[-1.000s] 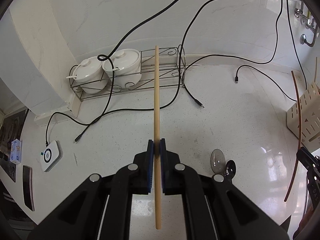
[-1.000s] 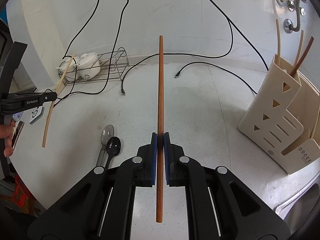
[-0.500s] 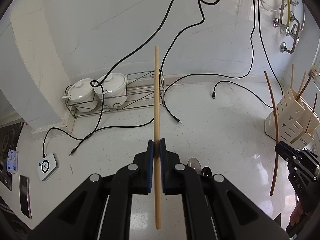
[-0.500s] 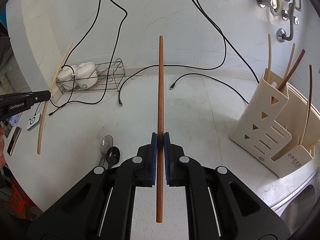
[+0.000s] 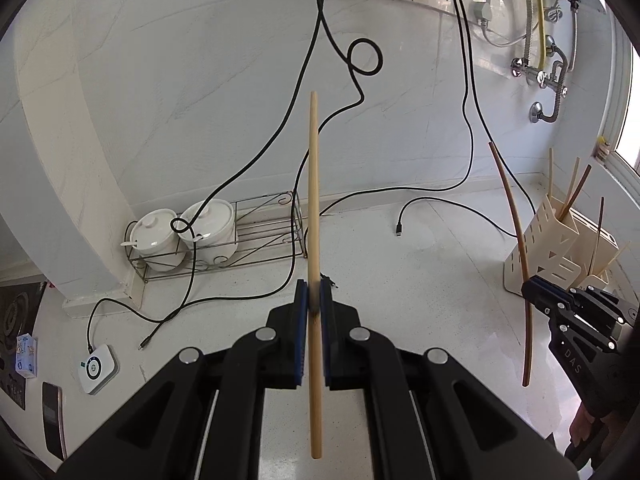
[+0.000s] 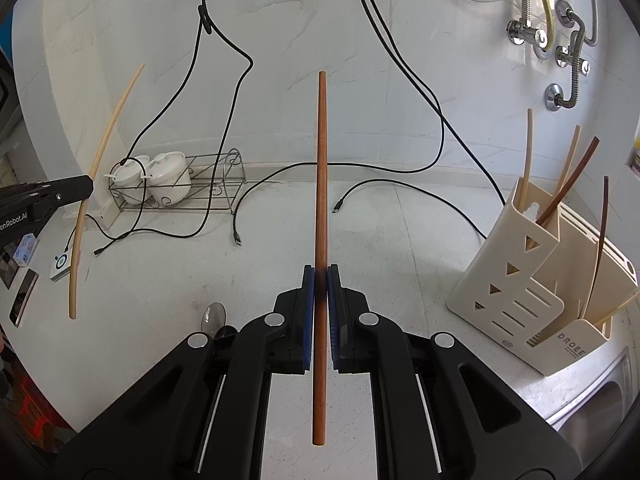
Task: Organize utensils
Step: 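Carry both chopsticks upright toward the cream holder with both grippers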
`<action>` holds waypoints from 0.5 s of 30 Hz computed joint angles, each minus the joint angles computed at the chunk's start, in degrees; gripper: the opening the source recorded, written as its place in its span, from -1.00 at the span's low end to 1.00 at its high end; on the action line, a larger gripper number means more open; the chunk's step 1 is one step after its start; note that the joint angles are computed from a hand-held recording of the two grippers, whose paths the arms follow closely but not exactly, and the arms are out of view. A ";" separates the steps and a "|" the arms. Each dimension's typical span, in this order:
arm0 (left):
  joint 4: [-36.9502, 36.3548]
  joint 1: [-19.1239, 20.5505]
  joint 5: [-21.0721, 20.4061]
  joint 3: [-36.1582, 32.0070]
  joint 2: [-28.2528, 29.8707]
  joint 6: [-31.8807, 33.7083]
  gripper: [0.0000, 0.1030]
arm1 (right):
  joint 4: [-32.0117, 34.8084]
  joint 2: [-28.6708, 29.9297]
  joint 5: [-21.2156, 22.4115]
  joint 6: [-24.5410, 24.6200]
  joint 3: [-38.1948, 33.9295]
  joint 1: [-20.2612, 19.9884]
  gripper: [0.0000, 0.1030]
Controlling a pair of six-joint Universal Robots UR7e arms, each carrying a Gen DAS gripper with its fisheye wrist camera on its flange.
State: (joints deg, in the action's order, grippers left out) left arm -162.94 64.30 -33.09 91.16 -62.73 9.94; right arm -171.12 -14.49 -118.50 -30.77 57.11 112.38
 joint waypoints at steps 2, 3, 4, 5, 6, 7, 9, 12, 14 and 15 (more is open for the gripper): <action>-1.27 -0.46 -0.50 -0.07 0.39 1.27 -0.88 | -1.22 -0.26 -0.21 -0.30 0.22 0.11 -0.88; -1.76 -0.64 -0.75 -0.17 0.59 1.90 -0.88 | -2.14 -0.44 -0.25 -0.46 0.45 0.10 -0.88; -2.32 -0.89 -0.98 -0.25 0.76 2.40 -0.88 | -3.16 -0.64 -0.28 -0.67 0.71 0.10 -0.88; -2.64 -1.10 -1.29 -0.37 0.94 2.84 -0.88 | -4.24 -0.83 -0.29 -0.94 0.95 0.07 -0.88; -2.85 -1.27 -1.66 -0.57 1.15 3.31 -0.88 | -5.61 -1.08 -0.35 -1.30 1.33 0.05 -0.88; -3.39 -1.43 -2.11 -0.72 1.39 3.95 -0.88 | -6.99 -1.31 -0.43 -1.68 1.69 0.03 -0.88; -4.51 -1.74 -3.14 -1.25 1.96 5.52 -0.88 | -10.13 -1.79 -0.38 -2.44 2.43 -0.16 -0.88; -6.61 -2.21 -4.88 -2.28 3.01 7.80 -0.88 | -14.79 -2.58 0.09 -3.46 3.33 -0.75 -0.88; -7.68 -2.54 -6.10 -3.15 3.73 8.99 -0.88 | -16.87 -3.30 0.45 -3.21 3.81 -1.15 -0.88; -7.66 -2.62 -6.85 -3.74 4.10 9.25 -0.88 | -18.28 -3.79 0.52 -3.33 4.29 -1.32 -0.88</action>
